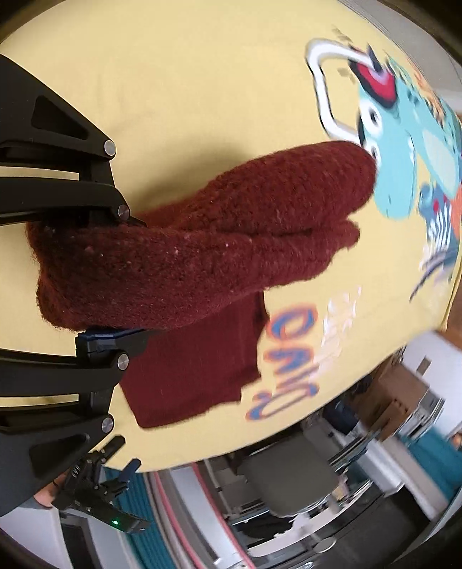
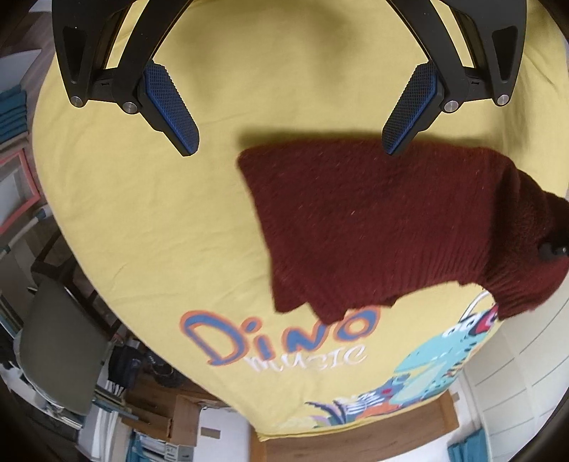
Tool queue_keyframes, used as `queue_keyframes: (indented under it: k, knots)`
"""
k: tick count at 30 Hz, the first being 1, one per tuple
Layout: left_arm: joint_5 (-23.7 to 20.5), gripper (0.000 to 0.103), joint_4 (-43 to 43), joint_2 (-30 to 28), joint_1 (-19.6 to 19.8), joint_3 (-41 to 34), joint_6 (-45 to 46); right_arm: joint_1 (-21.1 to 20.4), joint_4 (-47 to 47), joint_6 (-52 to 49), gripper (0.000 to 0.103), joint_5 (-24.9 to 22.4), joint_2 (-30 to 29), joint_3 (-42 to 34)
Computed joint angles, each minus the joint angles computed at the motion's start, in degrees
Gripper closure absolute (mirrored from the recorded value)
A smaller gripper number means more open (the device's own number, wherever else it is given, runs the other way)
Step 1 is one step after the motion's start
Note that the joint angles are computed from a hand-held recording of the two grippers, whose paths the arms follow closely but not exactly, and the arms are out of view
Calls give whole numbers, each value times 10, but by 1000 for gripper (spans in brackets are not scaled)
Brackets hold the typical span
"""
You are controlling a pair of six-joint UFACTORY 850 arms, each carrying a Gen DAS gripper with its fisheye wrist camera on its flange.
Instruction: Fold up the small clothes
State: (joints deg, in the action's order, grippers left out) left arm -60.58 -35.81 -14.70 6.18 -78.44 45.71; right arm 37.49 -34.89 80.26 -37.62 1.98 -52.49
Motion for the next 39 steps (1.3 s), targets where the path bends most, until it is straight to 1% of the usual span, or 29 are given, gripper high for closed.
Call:
queue_keyframes:
  k: [5, 7, 10, 12, 14, 17, 20, 21, 22, 26, 27, 28, 29, 30, 31, 34, 36, 39]
  knots:
    - [31, 74, 20, 18, -74, 25, -21, -18, -4, -1, 0, -13, 29, 15]
    - [58, 75, 41, 23, -112, 38, -35, -26, -2, -4, 0, -19, 37, 21]
    - [95, 75, 75, 18, -155, 55, -62, -44, 18, -26, 0, -24, 43, 25]
    - [118, 75, 106, 21, -175, 71, -80, -56, 32, -41, 0, -32, 41, 28]
    - [155, 74, 154, 19, -205, 88, -119, -63, 40, -46, 0, -35, 41, 33]
    - [192, 71, 199, 16, -222, 107, -160, -70, 49, -50, 0, -35, 39, 40]
    - [201, 65, 203, 15, -228, 115, -175, -74, 61, -56, 0, -28, 39, 48]
    - [206, 60, 202, 16, -233, 118, -179, -75, 63, -57, 0, -27, 39, 49]
    - [209, 57, 200, 17, -233, 121, -177, -74, 65, -59, 0, -27, 39, 50]
    - [203, 50, 208, 21, -233, 121, -190, -74, 65, -64, 0, -27, 39, 52]
    - [199, 45, 207, 21, -233, 119, -196, -74, 65, -64, 0, -28, 40, 52]
    - [192, 37, 198, 26, -228, 120, -190, -74, 63, -62, 0, -29, 41, 52]
    - [186, 31, 181, 31, -223, 119, -176, -74, 62, -61, 0, -29, 42, 52]
    - [180, 18, 162, 37, -216, 120, -158, -74, 60, -61, 0, -30, 45, 52]
    - [177, 8, 155, 43, -212, 121, -148, -75, 59, -61, 0, -30, 47, 52]
    - [170, 6, 136, 63, -192, 124, -120, -75, 58, -67, 0, -26, 53, 48]
    - [150, 1, 109, 69, -173, 120, -95, -75, 64, -83, 0, -18, 54, 42]
    - [132, 1, 76, 88, -136, 123, -70, -74, 71, -111, 0, -15, 45, 21]
